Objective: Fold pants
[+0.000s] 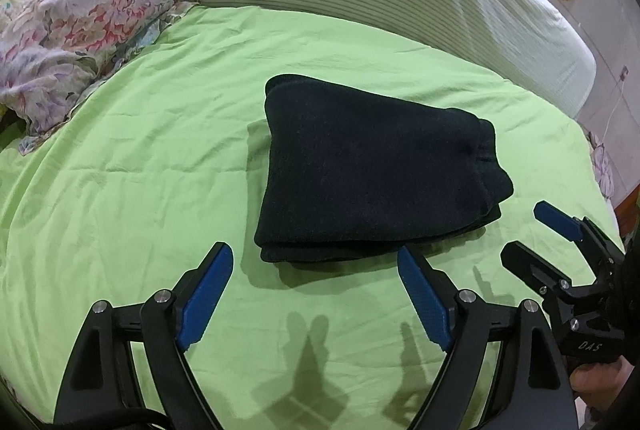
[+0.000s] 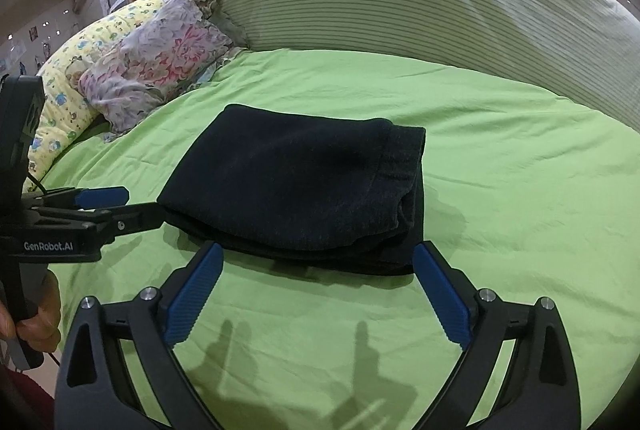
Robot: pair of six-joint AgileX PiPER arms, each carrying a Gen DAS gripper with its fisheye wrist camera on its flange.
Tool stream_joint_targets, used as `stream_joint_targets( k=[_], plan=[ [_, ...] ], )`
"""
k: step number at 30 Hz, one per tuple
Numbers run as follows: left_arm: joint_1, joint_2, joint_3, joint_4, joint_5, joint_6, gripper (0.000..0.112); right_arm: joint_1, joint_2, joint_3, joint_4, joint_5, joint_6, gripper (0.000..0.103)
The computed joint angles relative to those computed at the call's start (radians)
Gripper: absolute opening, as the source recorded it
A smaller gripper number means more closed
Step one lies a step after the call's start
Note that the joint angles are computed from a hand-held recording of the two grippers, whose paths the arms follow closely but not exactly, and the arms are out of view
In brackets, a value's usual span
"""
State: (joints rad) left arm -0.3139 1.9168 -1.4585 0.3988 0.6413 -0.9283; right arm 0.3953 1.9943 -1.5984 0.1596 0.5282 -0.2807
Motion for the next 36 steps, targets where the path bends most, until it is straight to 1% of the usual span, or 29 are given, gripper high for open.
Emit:
stream_joint_targets(
  k=[3,5,13,23,31,36],
  plan=[
    [-0.010,0.007,-0.005,0.024,0.015,-0.012,0.085,0.001,-0.001,0.007,-0.011,-0.014,0.019,0.097],
    [-0.013,0.015,-0.012,0.040,0.025,-0.018,0.085,-0.006,-0.003,0.013,0.016,-0.020,0.007,0.097],
    [-0.029,0.036,-0.036,0.086,0.067,-0.055,0.085,-0.012,0.005,0.006,0.011,-0.031,0.036,0.097],
    [-0.059,0.053,-0.059,0.151,0.126,-0.108,0.085,-0.024,0.011,0.000,0.027,-0.039,0.024,0.097],
    [-0.066,0.064,-0.078,0.158,0.152,-0.112,0.085,-0.027,0.011,-0.001,0.047,-0.034,0.000,0.097],
    [-0.066,0.060,-0.075,0.162,0.150,-0.123,0.085,-0.026,0.012,-0.004,0.067,-0.026,-0.024,0.098]
  ],
)
